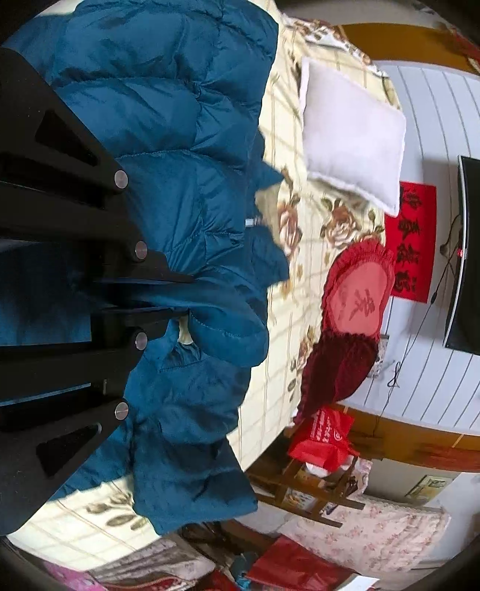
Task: Fold large clothes
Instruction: 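Lift the sleeve with the left tool and fold it across the jacket body, then open the left tool to release the folded sleeve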
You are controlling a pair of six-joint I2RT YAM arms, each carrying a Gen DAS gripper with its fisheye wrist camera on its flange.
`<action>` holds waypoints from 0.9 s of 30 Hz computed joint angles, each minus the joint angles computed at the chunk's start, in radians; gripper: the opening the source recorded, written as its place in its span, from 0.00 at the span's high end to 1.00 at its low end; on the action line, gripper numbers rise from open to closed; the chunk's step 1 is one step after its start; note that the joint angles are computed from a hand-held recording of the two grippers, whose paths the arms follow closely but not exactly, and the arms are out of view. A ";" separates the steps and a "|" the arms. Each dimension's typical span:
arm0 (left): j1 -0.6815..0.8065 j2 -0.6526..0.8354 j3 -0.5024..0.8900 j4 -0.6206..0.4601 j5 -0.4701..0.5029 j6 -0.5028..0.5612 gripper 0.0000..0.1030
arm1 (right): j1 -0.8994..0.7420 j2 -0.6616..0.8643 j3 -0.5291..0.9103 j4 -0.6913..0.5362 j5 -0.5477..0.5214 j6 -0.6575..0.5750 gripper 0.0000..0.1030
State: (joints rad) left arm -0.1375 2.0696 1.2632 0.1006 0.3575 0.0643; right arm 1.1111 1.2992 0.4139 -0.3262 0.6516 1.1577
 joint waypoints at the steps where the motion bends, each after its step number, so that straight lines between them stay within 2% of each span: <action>1: -0.017 0.006 0.002 0.005 -0.005 -0.017 0.93 | 0.002 -0.008 -0.006 -0.003 0.001 0.006 0.00; 8: -0.083 0.050 0.018 0.007 0.027 -0.091 0.93 | 0.012 -0.036 -0.026 0.000 -0.005 0.014 0.00; 16: -0.145 0.121 0.066 0.002 0.025 -0.106 0.93 | 0.009 -0.063 -0.050 -0.015 -0.010 0.031 0.00; 19: -0.155 0.138 0.086 -0.035 0.002 -0.096 0.88 | 0.000 -0.067 -0.056 -0.023 -0.014 0.038 0.00; 20: -0.154 0.144 0.098 -0.057 0.009 -0.095 0.78 | -0.004 -0.065 -0.057 -0.023 -0.016 0.040 0.00; 21: -0.149 0.148 0.112 -0.090 0.032 -0.089 0.61 | -0.003 -0.062 -0.054 -0.028 -0.015 0.046 0.00; 23: -0.139 0.137 0.101 -0.100 0.066 -0.076 0.38 | -0.007 -0.056 -0.051 -0.027 -0.014 0.048 0.00; 24: -0.130 0.114 0.074 -0.085 0.088 -0.066 0.33 | -0.007 -0.055 -0.051 -0.024 -0.010 0.047 0.00; 27: -0.093 0.055 0.029 -0.104 0.164 -0.032 0.33 | -0.008 -0.027 -0.033 -0.032 0.010 0.054 0.00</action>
State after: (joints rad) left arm -0.2302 2.1248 1.2920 -0.0030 0.5216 0.0326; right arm 1.1027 1.2725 0.3813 -0.3586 0.6618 1.2114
